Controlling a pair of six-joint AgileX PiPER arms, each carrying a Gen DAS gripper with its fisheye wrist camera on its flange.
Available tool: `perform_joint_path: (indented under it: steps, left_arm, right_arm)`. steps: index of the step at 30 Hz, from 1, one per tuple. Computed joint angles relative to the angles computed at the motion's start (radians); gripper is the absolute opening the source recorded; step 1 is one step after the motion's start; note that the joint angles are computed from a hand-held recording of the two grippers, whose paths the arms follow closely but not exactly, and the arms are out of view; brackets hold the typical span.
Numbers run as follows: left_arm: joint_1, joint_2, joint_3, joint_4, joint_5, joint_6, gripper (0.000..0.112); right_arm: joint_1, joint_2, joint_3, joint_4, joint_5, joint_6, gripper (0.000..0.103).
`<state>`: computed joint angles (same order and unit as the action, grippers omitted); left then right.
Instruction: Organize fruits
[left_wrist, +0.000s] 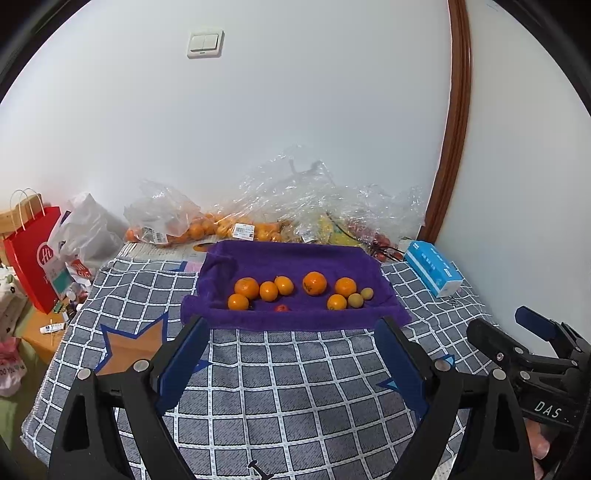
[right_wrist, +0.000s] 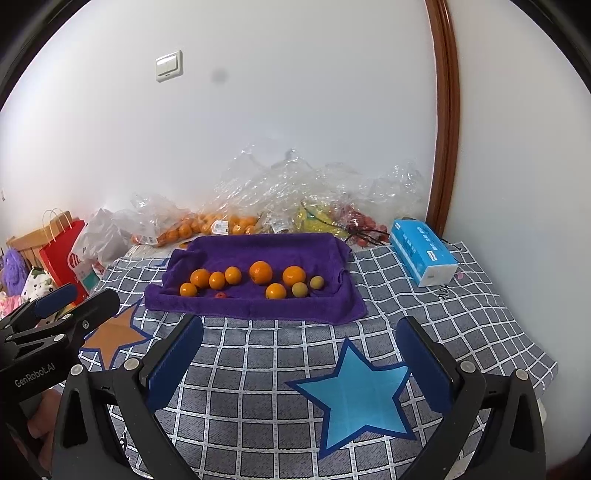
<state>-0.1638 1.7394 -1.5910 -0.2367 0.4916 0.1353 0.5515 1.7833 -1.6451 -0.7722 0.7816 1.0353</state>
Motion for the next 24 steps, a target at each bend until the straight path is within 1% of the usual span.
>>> perform_joint_path:
  steps: [24]
  left_arm:
    - [-0.002, -0.015, 0.005, 0.02, 0.005, -0.014, 0.091]
  right_arm:
    - [0.017, -0.02, 0.022, -0.029, 0.011, 0.026, 0.102]
